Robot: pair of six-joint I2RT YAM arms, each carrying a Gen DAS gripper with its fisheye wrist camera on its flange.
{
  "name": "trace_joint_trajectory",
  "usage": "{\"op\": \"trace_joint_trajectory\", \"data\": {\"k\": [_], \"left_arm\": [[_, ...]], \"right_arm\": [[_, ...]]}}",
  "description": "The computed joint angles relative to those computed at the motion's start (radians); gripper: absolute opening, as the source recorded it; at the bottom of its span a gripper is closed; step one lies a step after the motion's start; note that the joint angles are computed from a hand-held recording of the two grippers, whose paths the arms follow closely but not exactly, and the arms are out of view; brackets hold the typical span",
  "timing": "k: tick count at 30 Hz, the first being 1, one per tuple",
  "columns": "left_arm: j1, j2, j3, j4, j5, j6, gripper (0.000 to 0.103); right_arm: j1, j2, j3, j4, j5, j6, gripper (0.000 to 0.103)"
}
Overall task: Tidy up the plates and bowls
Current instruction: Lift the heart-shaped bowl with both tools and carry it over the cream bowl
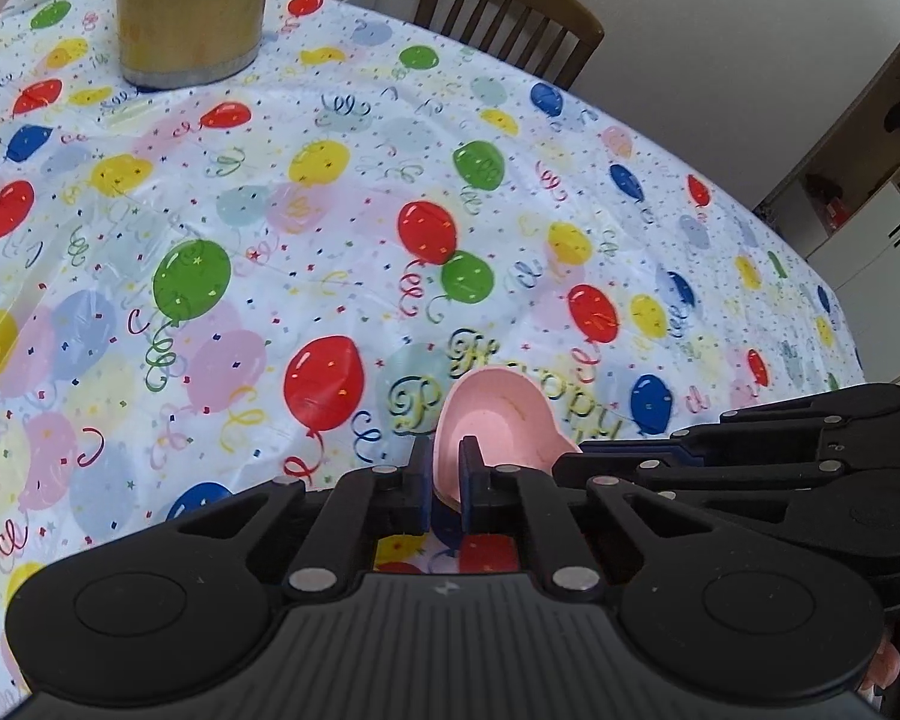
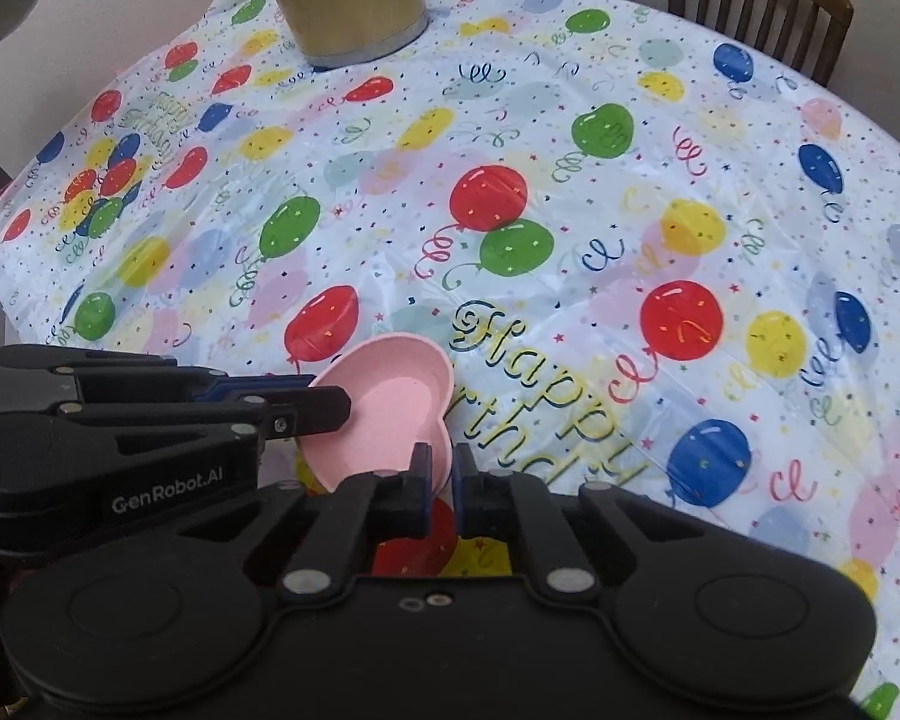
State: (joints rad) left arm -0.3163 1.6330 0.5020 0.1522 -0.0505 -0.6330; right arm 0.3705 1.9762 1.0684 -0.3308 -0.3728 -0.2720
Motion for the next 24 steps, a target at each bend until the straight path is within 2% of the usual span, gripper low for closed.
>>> {"op": "trace_joint_trajectory", "data": {"k": [6, 12, 24], "left_arm": [[-0.138, -0.164, 0.020, -0.169, -0.108, -0.090, 0.008], [-0.312, -0.261, 0.070, -0.335, -0.240, -0.213, 0.008], [-0.650, -0.264, 0.213, -0.601, -0.456, -0.492, 0.008]], "right_arm": [[-0.046, -0.157, -0.073, -0.066, -0.022, -0.031, 0.006], [-0.116, -0.338, -0.169, -0.130, -0.064, -0.071, 0.006], [-0.320, -0.634, -0.295, -0.336, -0.171, -0.268, 0.006]]}}
